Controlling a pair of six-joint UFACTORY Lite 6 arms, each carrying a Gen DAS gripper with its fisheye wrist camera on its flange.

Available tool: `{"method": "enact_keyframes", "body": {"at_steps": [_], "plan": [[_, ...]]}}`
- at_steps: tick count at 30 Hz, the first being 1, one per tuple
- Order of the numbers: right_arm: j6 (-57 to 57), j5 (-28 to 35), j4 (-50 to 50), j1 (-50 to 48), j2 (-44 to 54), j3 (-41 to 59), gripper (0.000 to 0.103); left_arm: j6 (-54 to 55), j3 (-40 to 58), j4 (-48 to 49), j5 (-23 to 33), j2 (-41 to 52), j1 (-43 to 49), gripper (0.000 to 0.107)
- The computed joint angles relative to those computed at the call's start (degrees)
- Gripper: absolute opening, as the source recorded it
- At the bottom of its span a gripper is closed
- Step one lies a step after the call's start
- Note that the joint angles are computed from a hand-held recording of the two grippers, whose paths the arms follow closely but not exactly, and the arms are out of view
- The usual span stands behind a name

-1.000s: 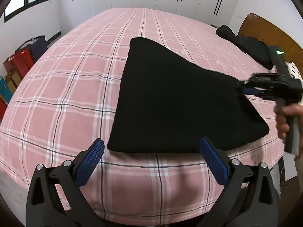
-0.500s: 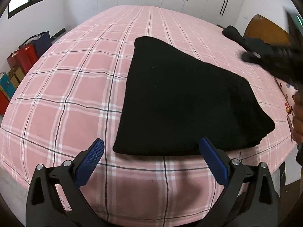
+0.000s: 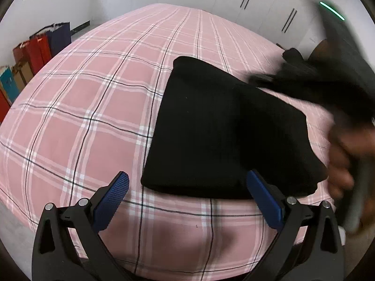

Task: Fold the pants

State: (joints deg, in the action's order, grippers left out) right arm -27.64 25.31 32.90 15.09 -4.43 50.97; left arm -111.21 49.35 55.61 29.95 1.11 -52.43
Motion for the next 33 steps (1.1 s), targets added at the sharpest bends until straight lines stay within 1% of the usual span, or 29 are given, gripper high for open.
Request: {"method": "enact_keyframes", "body": {"at_steps": [1, 2, 3, 4, 5, 6, 7, 8, 9, 11, 12, 13, 14, 15, 16, 18, 19, 20, 21, 22, 23, 24, 26, 28, 29, 30, 31, 32, 33], "plan": [[1.5, 0.1, -3.9, -3.5, -4.3, -3.6, 0.042, -0.2, -0.1, -0.1, 0.0, -0.1, 0.0, 0.098], [0.6, 1.5, -6.2, -8.0, -8.8, -7.5, 0.042, -0.2, -0.1, -0.3, 0.1, -0.1, -0.1, 0.098], [-2.7, 2.9, -6.0, -14.0, -13.3, -11.9, 0.042, 0.0, 0.2, -0.5, 0.6, 0.0, -0.4, 0.098], [-8.3, 6.6, -3.5, -20.0, -15.6, -14.0, 0.045, 0.2, 0.6, -0.6, 1.0, 0.4, -0.7, 0.098], [-12.6, 9.3, 0.3, -26.0, -16.4, -16.1, 0.052, 0.3, 1.3, -0.7, 1.8, 1.0, -1.2, 0.098], [-18.6, 14.3, 6.0, -32.0, -15.9, -16.8, 0.056, 0.5, 2.1, -0.8, 2.8, 1.7, -1.9, 0.098], [-24.6, 18.2, 10.3, -36.8, -13.2, -17.4, 0.058, 0.8, 2.6, -0.9, 3.5, 2.0, -2.4, 0.098], [-28.6, 20.0, 13.0, -39.2, -10.6, -18.1, 0.058, 1.1, 3.4, -1.0, 4.5, 2.7, -3.0, 0.098], [-30.5, 20.3, 14.4, -39.2, -10.4, -20.0, 0.058, 1.1, 3.9, -0.9, 5.0, 3.3, -3.4, 0.098], [-33.5, 17.8, 17.4, -37.4, -8.2, -22.6, 0.057, 1.8, 5.2, -1.1, 6.6, 4.6, -4.7, 0.098], [-34.6, 15.4, 20.8, -34.5, -5.4, -22.9, 0.056, 1.9, 5.6, -0.9, 7.1, 5.0, -5.1, 0.098], [-34.6, 14.3, 22.6, -32.8, -4.3, -22.4, 0.042, 2.4, 6.0, -0.9, 7.2, 5.3, -5.2, 0.098], [-35.9, 15.3, 24.6, -33.5, -4.0, -22.1, 0.033, 2.8, 6.2, -1.0, 7.3, 5.5, -5.3, 0.098], [-36.1, 17.4, 24.5, -34.8, -5.0, -21.5, 0.031, 3.1, 6.5, -1.0, 7.4, 5.8, -5.4, 0.098], [-35.9, 18.5, 24.1, -35.6, -7.7, -21.8, 0.012, 3.2, 6.6, -0.8, 7.3, 6.0, -5.4, 0.098], [-35.9, 24.4, 20.5, -41.2, -13.8, -21.3, 0.013, 3.4, 6.8, -0.7, 7.3, 6.3, -5.3, 0.098], [-35.7, 25.6, 19.7, -43.5, -16.0, -22.2, 0.013, 3.5, 6.8, -0.7, 7.0, 6.3, -5.1, 0.098], [-35.5, 24.5, 19.4, -43.3, -16.4, -23.1, 0.014, 3.7, 6.8, -0.7, 6.7, 6.4, -5.0, 0.098], [-36.7, 20.9, 17.9, -43.2, -14.3, -24.0, 0.014, 4.2, 7.1, -0.8, 6.6, 6.7, -4.9, 0.098], [-37.0, 16.4, 17.4, -40.7, -11.8, -25.1, 0.018, 4.4, 7.5, -0.7, 6.5, 7.3, -4.7, 0.098], [-39.6, 13.9, 19.2, -39.9, -7.0, -26.1, 0.024, 5.0, 8.1, -0.9, 6.6, 7.9, -4.7, 0.098], [-41.4, 13.8, 20.8, -39.8, -4.6, -25.3, 0.024, 5.8, 8.6, -1.4, 6.6, 8.4, -4.7, 0.098], [-39.4, 18.3, 19.2, -43.0, -6.2, -23.0, 0.023, 6.7, 9.2, -1.9, 6.6, 9.0, -4.7, 0.098], [-37.5, 22.6, 20.0, -47.2, -13.7, -21.8, 0.025, 6.4, 9.2, -1.5, 7.1, 8.9, -5.1, 0.098], [-37.4, 23.7, 20.5, -47.6, -14.8, -21.1, 0.024, 6.3, 9.2, -1.4, 7.1, 8.9, -5.1, 0.098], [-36.7, 24.5, 20.5, -46.6, -15.5, -19.5, 0.022, 6.4, 9.4, -1.6, 6.8, 9.1, -4.9, 0.098], [-35.8, 23.2, 20.6, -43.2, -15.1, -17.6, 0.012, 6.7, 9.5, -1.8, 6.7, 9.3, -4.8, 0.098], [-34.6, 20.2, 20.5, -37.7, -12.2, -15.0, 0.006, 7.4, 9.9, -2.3, 6.6, 9.7, -4.8, 0.098], [-33.8, 17.2, 20.4, -33.6, -8.4, -12.7, 0.005, 7.9, 10.3, -2.6, 6.7, 10.1, -4.9, 0.098]]}}
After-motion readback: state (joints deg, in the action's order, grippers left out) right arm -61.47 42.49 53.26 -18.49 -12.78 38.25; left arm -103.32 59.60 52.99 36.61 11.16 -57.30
